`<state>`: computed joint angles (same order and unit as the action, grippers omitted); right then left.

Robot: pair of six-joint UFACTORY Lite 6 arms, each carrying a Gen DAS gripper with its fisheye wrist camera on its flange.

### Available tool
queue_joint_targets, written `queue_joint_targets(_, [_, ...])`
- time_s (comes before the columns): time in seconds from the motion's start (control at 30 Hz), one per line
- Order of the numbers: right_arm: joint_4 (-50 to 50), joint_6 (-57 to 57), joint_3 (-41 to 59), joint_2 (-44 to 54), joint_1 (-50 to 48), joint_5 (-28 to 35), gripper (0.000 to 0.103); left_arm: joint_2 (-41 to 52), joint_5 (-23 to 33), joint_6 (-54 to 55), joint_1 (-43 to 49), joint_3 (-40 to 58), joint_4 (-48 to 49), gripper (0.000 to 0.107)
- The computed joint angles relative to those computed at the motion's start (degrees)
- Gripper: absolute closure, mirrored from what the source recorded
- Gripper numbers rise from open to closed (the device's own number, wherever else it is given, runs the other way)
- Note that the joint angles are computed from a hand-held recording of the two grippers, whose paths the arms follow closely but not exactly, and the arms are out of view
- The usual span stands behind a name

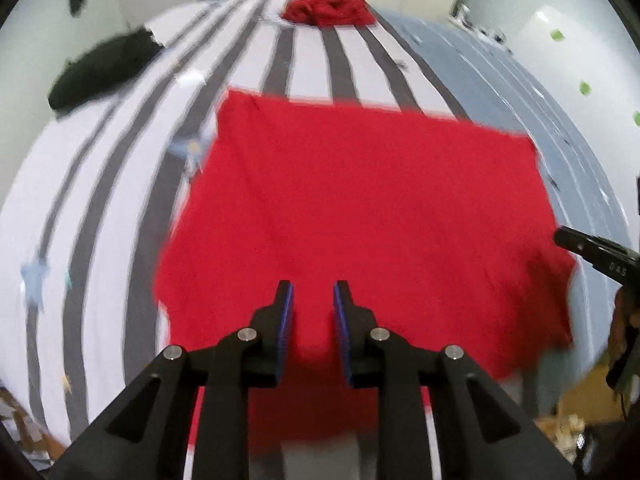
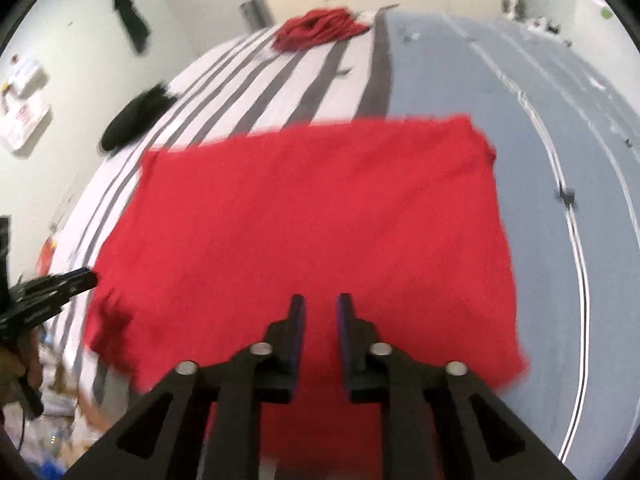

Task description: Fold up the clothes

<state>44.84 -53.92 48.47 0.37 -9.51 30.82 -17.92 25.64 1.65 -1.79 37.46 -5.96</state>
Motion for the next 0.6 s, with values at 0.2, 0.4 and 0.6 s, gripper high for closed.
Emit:
queue_joint_targets(0.2, [0.85,6.48,24.34,22.71,3.59,-8.2,0.086,26.78,-9.17,-7.86,2.18,22.21,8.64,0.089])
queue_joint_targets(0.4, [-7.78,13.28,37.78,35.66,3.93,-8.79,0.086,46.99,-5.38,-25.62,3.18,39.58,28.73,0.089])
queue_joint_targets(0.6, [-4.52,9.27,41.87,42.0,-0.46,-7.49,0.098,48.55,-5.4,-28.86,9.97,40.59,27.28,0.089])
